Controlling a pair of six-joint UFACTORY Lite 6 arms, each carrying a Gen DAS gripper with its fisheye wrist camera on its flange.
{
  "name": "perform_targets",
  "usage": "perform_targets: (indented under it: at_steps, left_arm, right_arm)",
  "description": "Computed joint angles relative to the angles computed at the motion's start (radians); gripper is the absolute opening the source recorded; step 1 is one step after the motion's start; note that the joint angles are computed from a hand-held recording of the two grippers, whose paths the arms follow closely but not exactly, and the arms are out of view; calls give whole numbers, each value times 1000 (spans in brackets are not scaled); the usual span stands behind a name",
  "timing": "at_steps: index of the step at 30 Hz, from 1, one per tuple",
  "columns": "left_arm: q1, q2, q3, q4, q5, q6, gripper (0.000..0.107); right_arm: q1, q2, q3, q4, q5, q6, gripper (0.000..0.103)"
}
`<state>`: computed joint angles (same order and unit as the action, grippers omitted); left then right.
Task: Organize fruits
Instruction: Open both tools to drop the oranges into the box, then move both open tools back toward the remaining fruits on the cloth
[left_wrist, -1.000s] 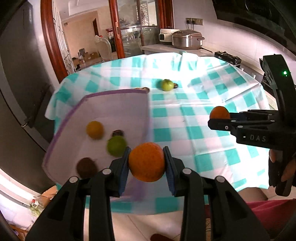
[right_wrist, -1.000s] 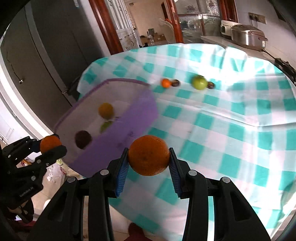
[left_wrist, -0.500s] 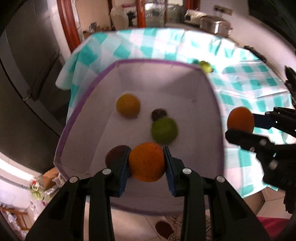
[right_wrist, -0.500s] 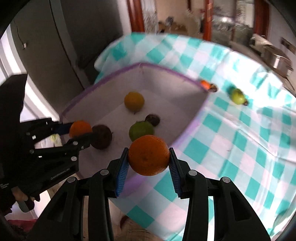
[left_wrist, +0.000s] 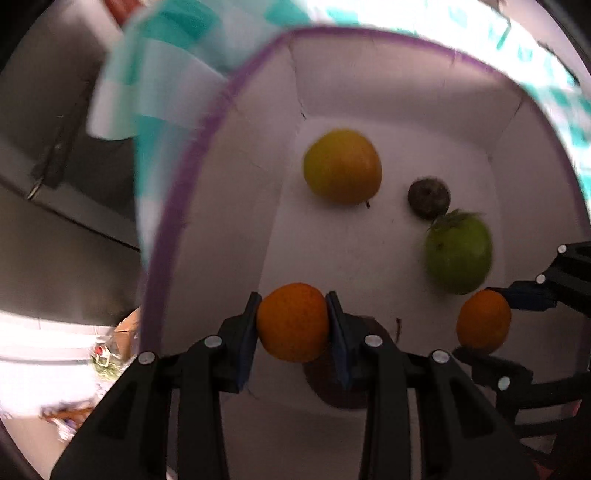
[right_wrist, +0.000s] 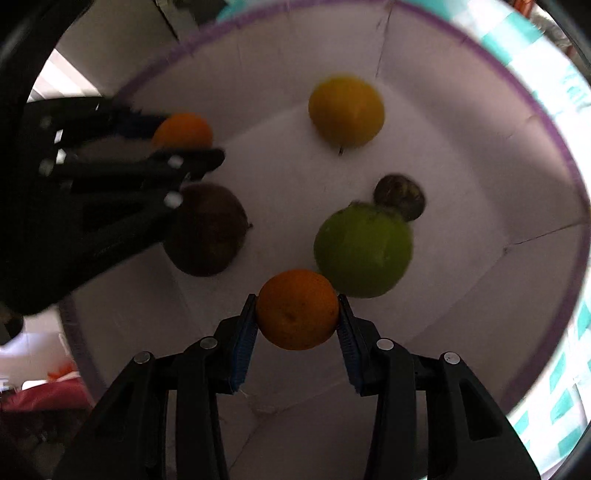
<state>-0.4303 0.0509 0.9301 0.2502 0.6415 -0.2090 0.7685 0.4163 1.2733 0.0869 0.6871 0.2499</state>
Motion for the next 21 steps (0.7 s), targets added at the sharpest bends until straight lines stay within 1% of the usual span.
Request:
perform_targets:
  at_steps: [2, 3, 5, 7, 11, 14, 17, 21]
  left_arm:
    - [28, 101, 94, -96, 41, 115, 36]
    - [25, 148, 141, -94, 66, 138, 36]
    - [9, 210, 192, -45, 100, 115, 37]
    - [24, 276, 249, -93, 146, 161, 37]
    - [43, 303, 272, -112, 168, 190, 41]
    - [30, 305, 274, -102, 171, 189, 49]
    - [18, 295, 259, -83, 164, 174, 50]
    - [6, 277, 243, -68, 156, 164, 54]
  right_arm:
    - [-11, 44, 23, 30, 17, -46, 41]
    - [-15, 60, 33, 45, 25, -66, 41]
    - [-27, 88, 64, 83, 50, -119, 41]
    - [-24, 117, 95, 62, 80, -118, 42]
    - [-56, 131, 104, 128, 93, -179, 43]
    - [-56, 130, 101, 136, 88, -186, 48]
    - [-57, 113, 80, 140, 69, -181, 55]
    - [-66, 74, 41, 127, 50, -162, 57]
